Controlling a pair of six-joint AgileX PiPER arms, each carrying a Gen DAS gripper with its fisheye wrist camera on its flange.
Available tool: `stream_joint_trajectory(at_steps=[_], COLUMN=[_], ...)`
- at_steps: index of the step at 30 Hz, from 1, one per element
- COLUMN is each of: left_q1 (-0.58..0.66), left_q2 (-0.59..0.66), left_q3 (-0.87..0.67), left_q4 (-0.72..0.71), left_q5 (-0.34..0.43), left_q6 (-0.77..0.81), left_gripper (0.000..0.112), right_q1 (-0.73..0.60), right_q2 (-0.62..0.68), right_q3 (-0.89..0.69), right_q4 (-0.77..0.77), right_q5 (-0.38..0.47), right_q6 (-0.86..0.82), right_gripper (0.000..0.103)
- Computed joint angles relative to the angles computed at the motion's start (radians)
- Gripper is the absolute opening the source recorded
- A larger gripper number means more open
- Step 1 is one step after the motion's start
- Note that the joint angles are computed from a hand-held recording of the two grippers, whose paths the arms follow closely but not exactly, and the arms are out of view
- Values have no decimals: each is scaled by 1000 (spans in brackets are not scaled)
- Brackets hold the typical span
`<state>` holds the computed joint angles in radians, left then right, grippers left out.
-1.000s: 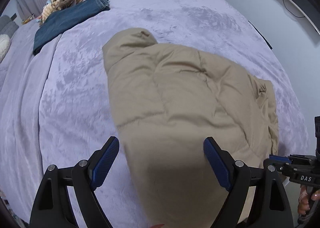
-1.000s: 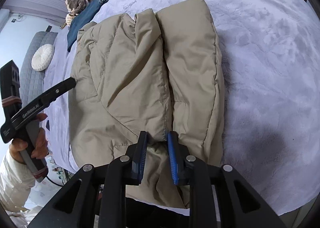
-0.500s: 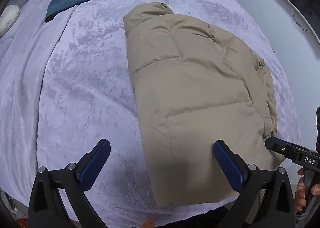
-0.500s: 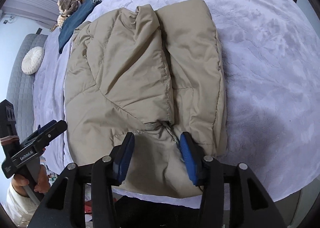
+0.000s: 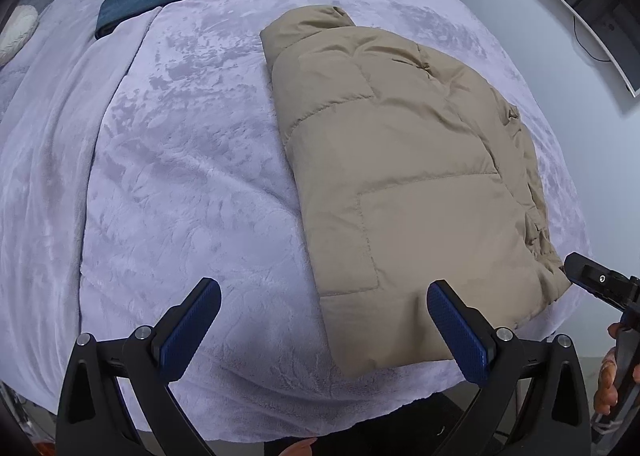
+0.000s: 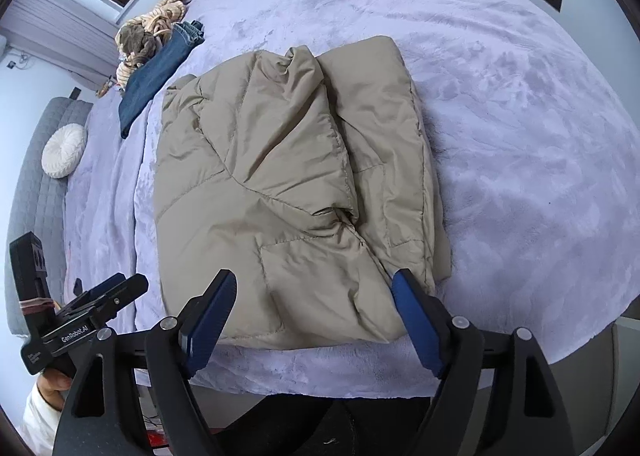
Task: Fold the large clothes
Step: 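Release the folded jacket with both grippers and lift away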
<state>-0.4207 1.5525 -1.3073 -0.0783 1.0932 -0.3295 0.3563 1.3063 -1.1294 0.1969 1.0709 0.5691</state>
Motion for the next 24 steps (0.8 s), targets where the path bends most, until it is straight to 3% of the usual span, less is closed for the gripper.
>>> stream_joint_trajectory(at_steps=[8,15,17,19,24], left_q1=[19,-11,-20,-26,-36], left_q2=[109,229,254,273,321], left_q3=[-111,-254,-285,-307,-347], left_q4=[-40,-16,-10,-5,-12], left_q5=[-4,36,43,45,62], left_q6=[-60,-164,-180,-191,-204], left_gripper=[103,103,103,103,103], right_q1=[-175,-361,-394,-419,-466], right_q2=[59,242,299,346,443], right_q3=[-64,-152,-180,-204,-252], right_q4=[92,252,284,317,402], right_q5=[42,98,106,110,122], right_q6=[-185,-426,-466,-503,-584], right_gripper=[88,88,92,103,103])
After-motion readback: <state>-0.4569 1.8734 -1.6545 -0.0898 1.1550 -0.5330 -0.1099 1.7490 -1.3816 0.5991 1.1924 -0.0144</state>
